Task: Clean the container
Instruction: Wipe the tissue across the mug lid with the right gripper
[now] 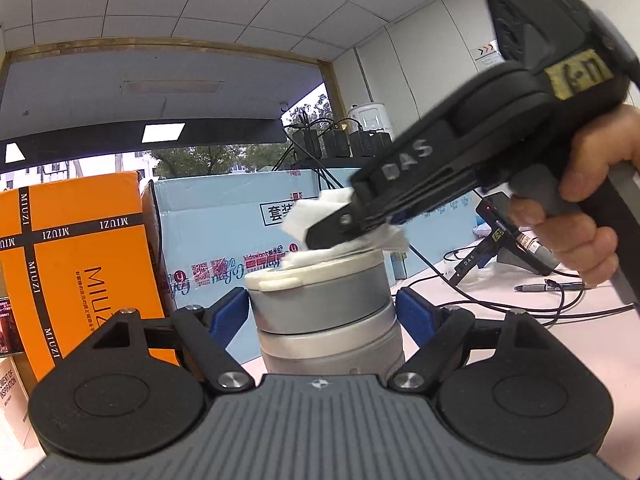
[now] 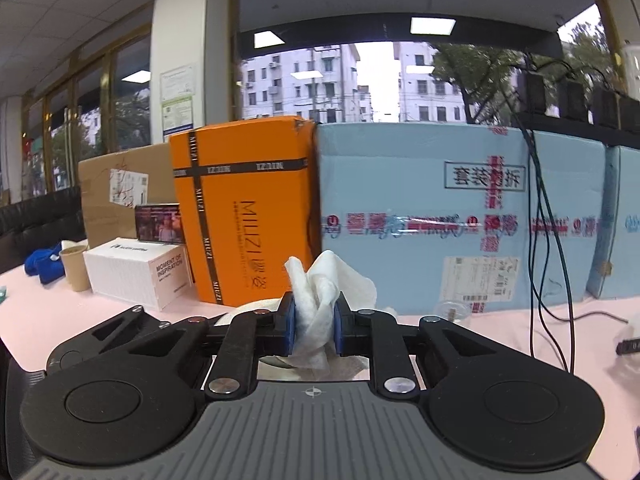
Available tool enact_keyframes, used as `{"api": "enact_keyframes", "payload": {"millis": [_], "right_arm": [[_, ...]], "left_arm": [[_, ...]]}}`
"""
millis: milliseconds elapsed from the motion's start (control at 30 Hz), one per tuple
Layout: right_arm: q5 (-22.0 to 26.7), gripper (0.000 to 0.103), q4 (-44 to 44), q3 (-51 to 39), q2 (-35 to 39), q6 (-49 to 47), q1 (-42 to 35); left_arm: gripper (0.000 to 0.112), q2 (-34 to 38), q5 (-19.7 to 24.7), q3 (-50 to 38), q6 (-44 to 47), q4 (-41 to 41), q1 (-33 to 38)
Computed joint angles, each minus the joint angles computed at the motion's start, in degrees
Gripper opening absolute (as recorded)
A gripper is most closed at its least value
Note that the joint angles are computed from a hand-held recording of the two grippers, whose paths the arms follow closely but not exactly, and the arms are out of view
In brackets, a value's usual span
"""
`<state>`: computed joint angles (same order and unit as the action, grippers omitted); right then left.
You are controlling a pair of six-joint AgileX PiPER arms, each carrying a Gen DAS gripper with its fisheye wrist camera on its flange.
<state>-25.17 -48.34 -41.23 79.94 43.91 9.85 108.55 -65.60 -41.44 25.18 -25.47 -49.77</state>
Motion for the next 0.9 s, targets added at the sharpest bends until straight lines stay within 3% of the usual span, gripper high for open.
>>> {"api": "enact_keyframes", "payload": {"millis": [233, 567, 900], "right_arm": [[-3.2, 0.017, -7.1, 4.4, -4.6, 4.9, -2.5], [-0.4, 0.017, 5.4, 0.4, 0.6, -5.3, 3.4], [-0.9, 0.017, 2.5, 2.3, -1.6, -1.7, -0.9]], "left_arm": [[0.079, 0.5, -0.6, -0.2, 0.1, -0.3, -0.2], [0.078, 0.4, 0.4, -0.5, 0.1, -0.2, 0.1], [0.079, 0.3, 0.2, -0.2, -0.7, 0.3, 0.2]]}}
